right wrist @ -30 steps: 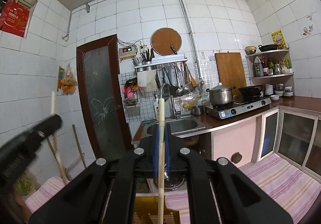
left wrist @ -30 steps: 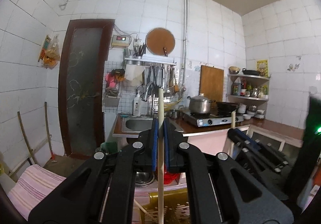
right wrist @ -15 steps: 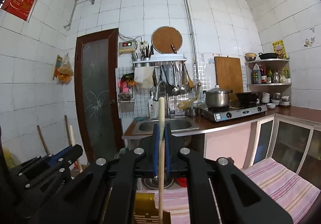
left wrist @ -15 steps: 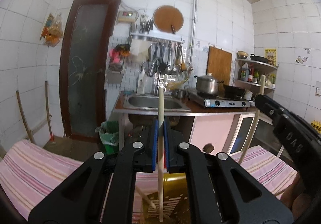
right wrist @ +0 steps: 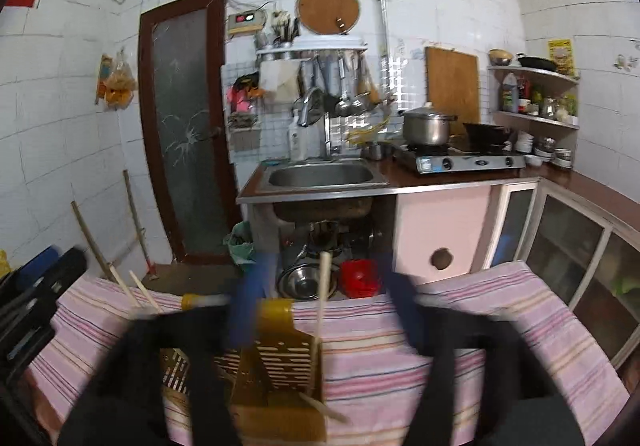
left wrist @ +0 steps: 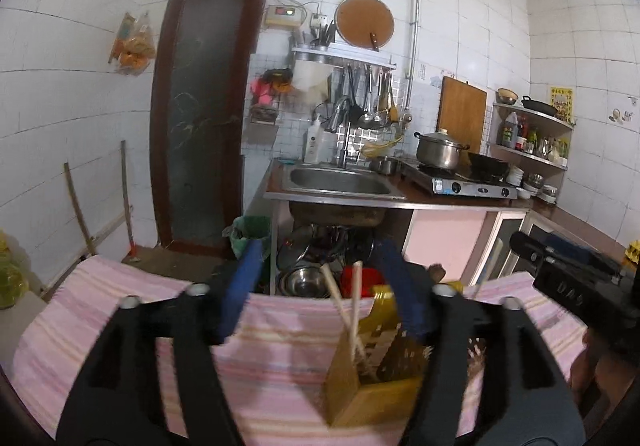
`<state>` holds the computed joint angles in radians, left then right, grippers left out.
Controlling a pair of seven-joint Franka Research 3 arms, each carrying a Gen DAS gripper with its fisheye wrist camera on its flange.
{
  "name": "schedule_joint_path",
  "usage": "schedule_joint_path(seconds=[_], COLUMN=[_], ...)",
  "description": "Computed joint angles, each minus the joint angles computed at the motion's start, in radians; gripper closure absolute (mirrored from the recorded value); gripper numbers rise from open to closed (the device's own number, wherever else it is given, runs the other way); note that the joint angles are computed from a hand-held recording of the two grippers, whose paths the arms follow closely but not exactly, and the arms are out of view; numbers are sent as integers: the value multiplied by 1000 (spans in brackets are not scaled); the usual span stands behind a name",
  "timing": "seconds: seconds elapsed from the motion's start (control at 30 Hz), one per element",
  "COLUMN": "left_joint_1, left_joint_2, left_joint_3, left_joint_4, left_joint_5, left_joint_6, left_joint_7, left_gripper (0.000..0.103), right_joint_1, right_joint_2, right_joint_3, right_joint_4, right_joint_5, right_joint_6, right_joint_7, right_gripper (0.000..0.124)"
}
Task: Organize utensils
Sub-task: 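Lower both chopsticks into the yellow holder and open both tools, then move both open tools back toward the remaining chopsticks and utensils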
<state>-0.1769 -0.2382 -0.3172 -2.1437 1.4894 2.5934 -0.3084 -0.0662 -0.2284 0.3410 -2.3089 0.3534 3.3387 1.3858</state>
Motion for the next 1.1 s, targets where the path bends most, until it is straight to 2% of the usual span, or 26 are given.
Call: schedule_joint_path(seconds=[0.07, 0.13, 0.17, 0.3, 0.43, 0.6, 0.87, 0.97, 1.1], left_joint_1=[-9, -13, -14, -24, -37, -26, -26, -22, -28], left_joint_2=[-62, -137, -168, -297, -393, -483, -517, -508, -470], left_joint_3=[-1, -13, -17, -35, -44, -106, -158, -187, -194], left_joint_4=[-49, -109, -133, -234, -318, -399, -485, -500, -501], left_joint_5=[-43, -86, -109, -245, -369, -463, -565, -574, -568], left_joint_6=[-9, -20, -18, -27, -25, -66, -72, -95, -96], left_joint_7=[40, 69, 86, 172, 239, 284, 291, 276, 262], left_gripper=[20, 7, 5, 5, 5, 5, 5, 5, 5], right_joint_1=[-45, -9, 2, -3, 76, 132, 138, 144, 148], right_joint_2=[-55, -111, -136, -248, -333, -432, -482, -485, -473], right_joint_3=[32, -16, -30, -40, -121, -169, -149, -146, -142], right_joint_4=[-31, -70, -92, -199, -289, -416, -544, -583, -611], right_joint_5=[-2, -21, -31, -60, -66, -64, -78, -78, -79], right_joint_6=[-27, -63, -66, -67, -91, -92, -77, -63, -57], right_joint_7=[-3, 3, 10, 45, 59, 77, 98, 107, 119], right_gripper=[54, 47, 42, 33, 33, 32, 32, 32, 32])
